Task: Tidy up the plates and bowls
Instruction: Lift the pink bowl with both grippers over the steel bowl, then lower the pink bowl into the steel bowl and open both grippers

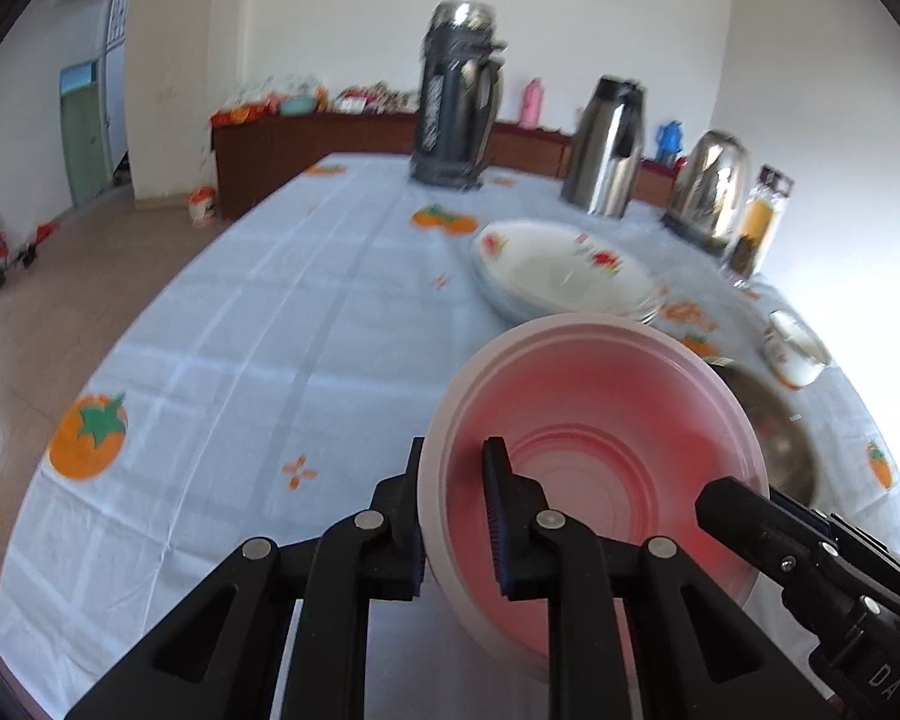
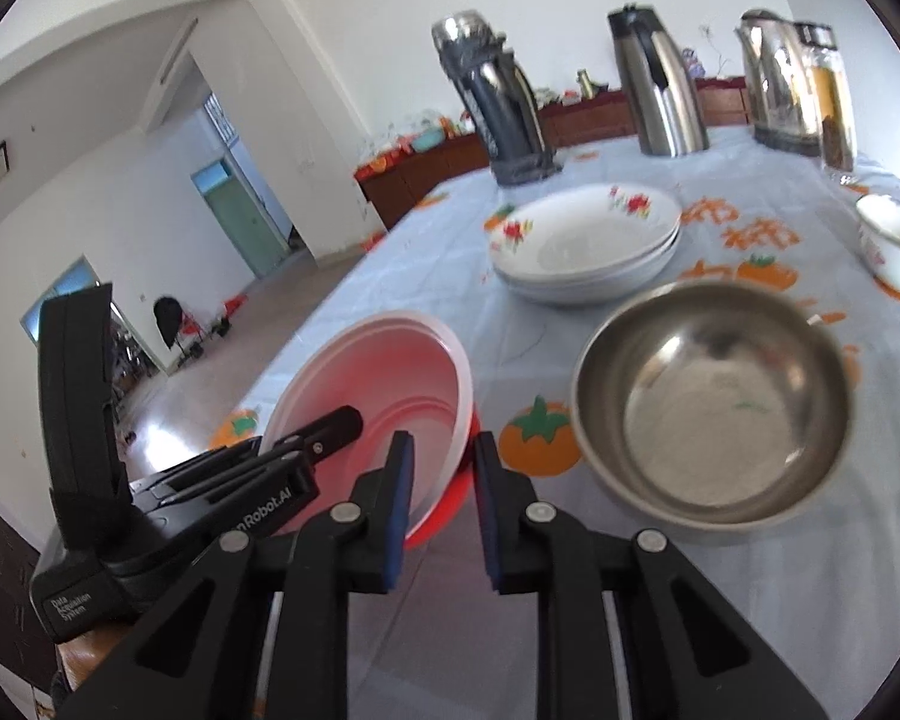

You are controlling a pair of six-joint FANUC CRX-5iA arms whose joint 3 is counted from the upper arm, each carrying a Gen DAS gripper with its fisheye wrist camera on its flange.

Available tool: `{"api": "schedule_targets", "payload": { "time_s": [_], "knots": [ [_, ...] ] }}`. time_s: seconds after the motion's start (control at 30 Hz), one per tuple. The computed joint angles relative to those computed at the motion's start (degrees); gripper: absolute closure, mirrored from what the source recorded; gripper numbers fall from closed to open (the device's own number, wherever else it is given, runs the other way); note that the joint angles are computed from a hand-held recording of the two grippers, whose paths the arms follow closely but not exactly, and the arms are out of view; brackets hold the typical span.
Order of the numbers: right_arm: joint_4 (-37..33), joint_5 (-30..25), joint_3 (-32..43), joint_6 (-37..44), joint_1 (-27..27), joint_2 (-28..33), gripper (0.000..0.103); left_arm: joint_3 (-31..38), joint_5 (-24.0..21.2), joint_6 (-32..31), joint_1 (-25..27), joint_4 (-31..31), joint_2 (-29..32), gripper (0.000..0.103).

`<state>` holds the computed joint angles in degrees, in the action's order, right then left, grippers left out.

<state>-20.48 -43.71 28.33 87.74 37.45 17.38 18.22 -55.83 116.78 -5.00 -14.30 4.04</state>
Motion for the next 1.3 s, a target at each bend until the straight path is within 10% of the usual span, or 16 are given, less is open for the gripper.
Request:
{"api": "schedule_targets", "payload": {
  "time_s": [0.33, 1.3],
  "knots": [
    [6.7, 6.2, -4.8, -7.0, -2.5, -4.7, 0.083, 8.7, 1.6, -5.0, -4.2, 2.7, 5.9, 0.084],
    [8.4, 0.7, -2.2, -11.2, -7.4, 0.0, 0.082, 23.9, -8.7, -5.4, -7.8, 1.9, 20.2, 0.084]
  ]
}}
